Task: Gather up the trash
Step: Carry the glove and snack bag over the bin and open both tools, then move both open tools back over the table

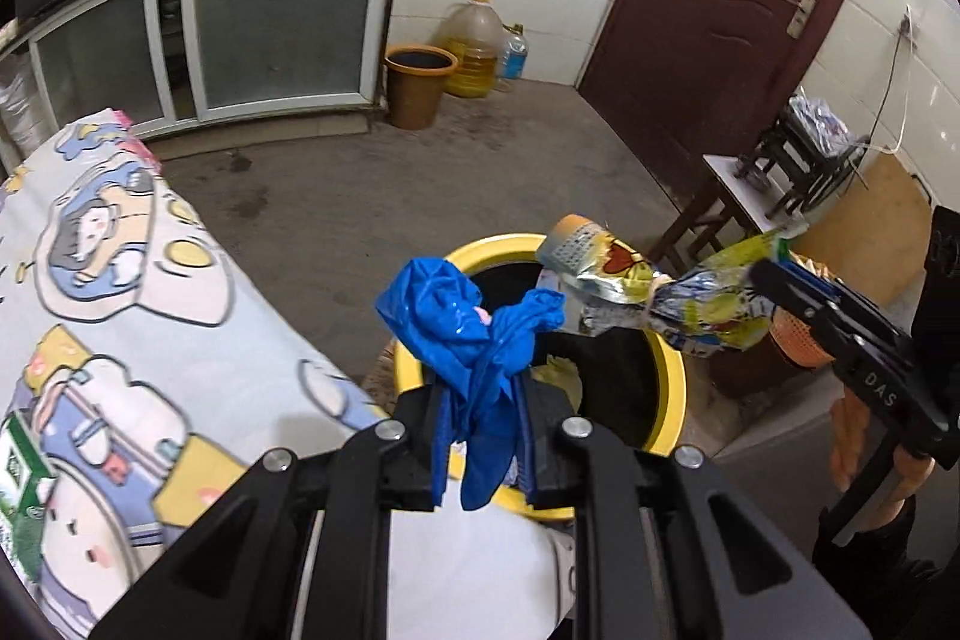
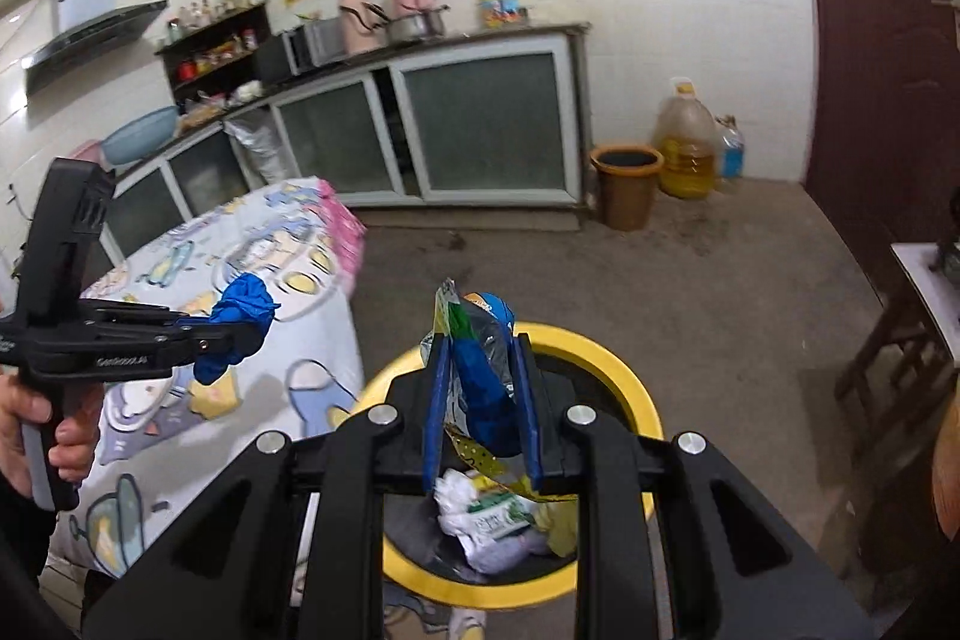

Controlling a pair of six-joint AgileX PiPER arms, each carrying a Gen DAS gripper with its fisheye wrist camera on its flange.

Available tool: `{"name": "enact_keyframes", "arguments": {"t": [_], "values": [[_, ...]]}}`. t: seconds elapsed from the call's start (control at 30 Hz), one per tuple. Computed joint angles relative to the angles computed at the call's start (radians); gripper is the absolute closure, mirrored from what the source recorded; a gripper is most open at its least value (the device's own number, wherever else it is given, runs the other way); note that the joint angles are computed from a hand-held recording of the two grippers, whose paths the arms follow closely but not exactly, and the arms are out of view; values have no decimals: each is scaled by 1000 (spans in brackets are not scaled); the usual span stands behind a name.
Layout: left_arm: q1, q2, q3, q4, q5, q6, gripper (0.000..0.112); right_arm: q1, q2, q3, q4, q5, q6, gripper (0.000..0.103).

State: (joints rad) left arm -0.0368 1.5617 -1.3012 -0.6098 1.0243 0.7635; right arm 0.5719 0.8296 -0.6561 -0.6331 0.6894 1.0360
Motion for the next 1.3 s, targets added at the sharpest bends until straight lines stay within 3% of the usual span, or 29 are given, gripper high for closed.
{"name": "enact_keyframes", "arguments": {"t": [0.2, 0.43, 0.7, 0.73, 0.77, 0.8, 0.83, 0.87, 0.93, 1.13, 1.3], "values": [[-102, 48, 43, 8, -83, -48, 96, -213, 59, 63, 221, -116, -217, 82], [-189, 104, 51, 32, -152, -116, 96, -345, 134, 105, 396, -211, -400, 82], [-225, 119, 61, 44, -185, -137, 92, -363, 178, 91, 408, -221, -428, 80], [-223, 116, 64, 47, -189, -137, 83, -360, 184, 86, 398, -214, -423, 76], [-217, 107, 74, 42, -199, -137, 64, -356, 195, 80, 390, -204, -420, 73], [-211, 101, 83, 35, -209, -137, 53, -348, 202, 78, 358, -195, -383, 67], [-202, 86, 99, 22, -229, -133, 36, -358, 199, 82, 354, -194, -382, 46], [-187, 68, 119, 0, -250, -116, 27, -374, 188, 98, 351, -203, -372, 31], [-139, 35, 151, -54, -265, -59, 18, -411, 166, 116, 399, -208, -417, 31], [11, -28, 174, -93, -205, 39, 17, -445, 122, 142, 472, -197, -505, 31], [166, -46, 132, -103, -125, 90, 17, -256, 119, 109, 278, -162, -277, 31]]}}
